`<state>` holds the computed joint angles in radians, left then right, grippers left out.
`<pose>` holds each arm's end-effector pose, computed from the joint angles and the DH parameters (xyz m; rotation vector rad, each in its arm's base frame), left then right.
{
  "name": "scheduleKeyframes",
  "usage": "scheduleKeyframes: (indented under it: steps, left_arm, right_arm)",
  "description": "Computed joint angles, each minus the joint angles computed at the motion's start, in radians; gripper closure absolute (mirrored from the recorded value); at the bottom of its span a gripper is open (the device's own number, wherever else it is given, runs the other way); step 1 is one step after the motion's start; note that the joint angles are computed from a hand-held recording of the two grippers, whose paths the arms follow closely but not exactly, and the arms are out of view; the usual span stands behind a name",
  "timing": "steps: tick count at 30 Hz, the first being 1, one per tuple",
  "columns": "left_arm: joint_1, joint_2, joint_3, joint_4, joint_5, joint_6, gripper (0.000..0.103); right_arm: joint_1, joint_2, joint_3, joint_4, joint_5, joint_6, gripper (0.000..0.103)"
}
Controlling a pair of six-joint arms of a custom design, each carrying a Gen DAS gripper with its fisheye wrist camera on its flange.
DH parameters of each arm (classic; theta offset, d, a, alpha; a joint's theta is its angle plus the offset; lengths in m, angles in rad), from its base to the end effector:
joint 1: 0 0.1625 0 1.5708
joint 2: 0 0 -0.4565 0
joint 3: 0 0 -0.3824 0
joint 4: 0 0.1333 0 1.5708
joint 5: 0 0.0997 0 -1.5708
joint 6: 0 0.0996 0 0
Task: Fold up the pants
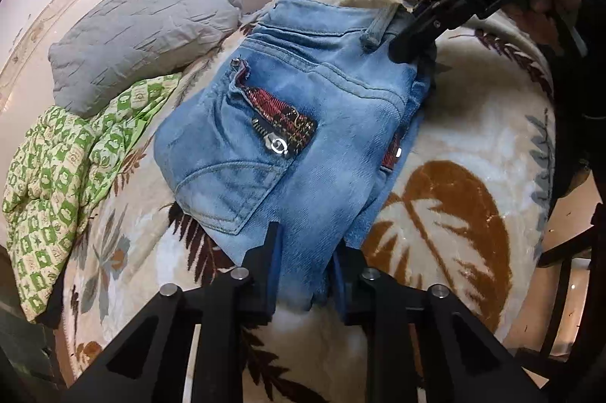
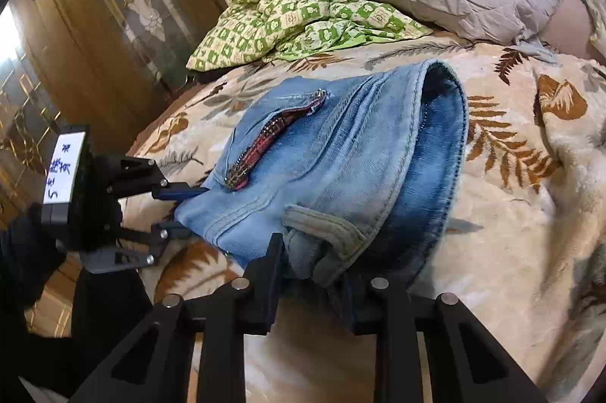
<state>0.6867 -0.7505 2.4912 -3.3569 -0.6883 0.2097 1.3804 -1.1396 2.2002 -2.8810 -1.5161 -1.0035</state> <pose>-0.1541 -0.3982 0.0383 1.1704 1.9696 -0.4071 0.0419 -0.5160 0.1718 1.2058 -2.7745 0.3604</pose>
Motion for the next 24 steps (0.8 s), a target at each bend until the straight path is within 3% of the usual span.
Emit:
scheduleKeyframes:
  steps: [7,24]
  left_arm:
    - [0.029,-0.008,-0.003,-0.025,-0.051,-0.018,0.08]
    - [0.032,-0.013,-0.014,0.012,-0.056,-0.068,0.079]
  right_arm:
    - [-0.015,0.01,-0.007,0.001,-0.001,-0.009,0.077]
    - [-0.01,0.012,0.002,-0.019,-0.003,0.0,0.077]
